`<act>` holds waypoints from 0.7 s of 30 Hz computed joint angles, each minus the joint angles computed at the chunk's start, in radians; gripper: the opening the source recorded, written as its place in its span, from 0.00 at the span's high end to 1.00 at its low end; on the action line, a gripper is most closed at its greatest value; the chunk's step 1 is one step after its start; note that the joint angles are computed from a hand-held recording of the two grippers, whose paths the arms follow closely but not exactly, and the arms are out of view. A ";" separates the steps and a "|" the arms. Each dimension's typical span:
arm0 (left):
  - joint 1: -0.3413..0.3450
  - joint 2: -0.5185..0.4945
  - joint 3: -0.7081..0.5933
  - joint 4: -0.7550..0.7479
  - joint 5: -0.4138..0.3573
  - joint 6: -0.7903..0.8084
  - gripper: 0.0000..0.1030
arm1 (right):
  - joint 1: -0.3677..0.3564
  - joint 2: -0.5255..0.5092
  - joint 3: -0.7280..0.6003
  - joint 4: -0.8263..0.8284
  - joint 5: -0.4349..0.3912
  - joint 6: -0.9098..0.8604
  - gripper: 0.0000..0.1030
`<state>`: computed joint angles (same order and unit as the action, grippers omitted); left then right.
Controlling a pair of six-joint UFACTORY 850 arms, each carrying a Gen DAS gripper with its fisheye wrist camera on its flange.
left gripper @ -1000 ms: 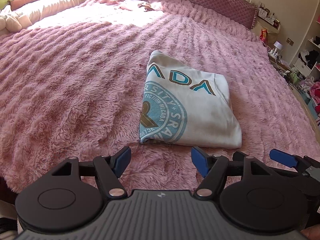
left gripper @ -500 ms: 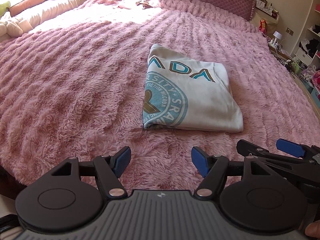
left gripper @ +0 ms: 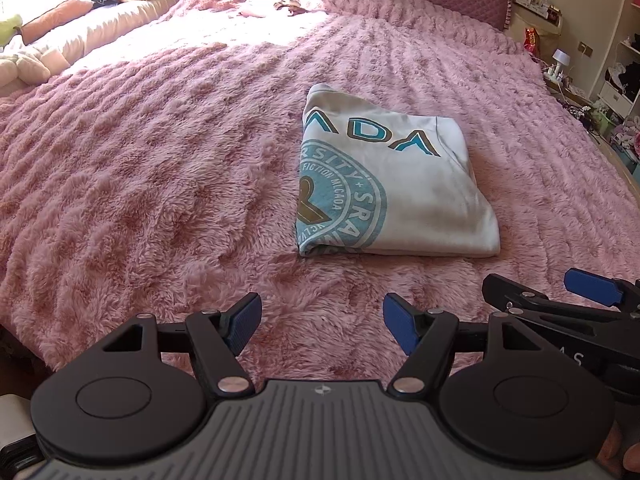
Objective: Fold small clothes
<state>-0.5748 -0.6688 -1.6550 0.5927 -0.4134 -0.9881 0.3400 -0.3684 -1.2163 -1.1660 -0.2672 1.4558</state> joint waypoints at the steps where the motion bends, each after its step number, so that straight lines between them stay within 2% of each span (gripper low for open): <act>1: 0.001 0.000 0.000 -0.007 0.001 0.004 0.21 | -0.001 0.000 -0.001 0.002 0.001 -0.002 0.21; 21: -0.014 -0.032 -0.059 0.021 -0.088 0.039 0.20 | -0.003 -0.005 -0.009 0.028 -0.006 -0.023 0.21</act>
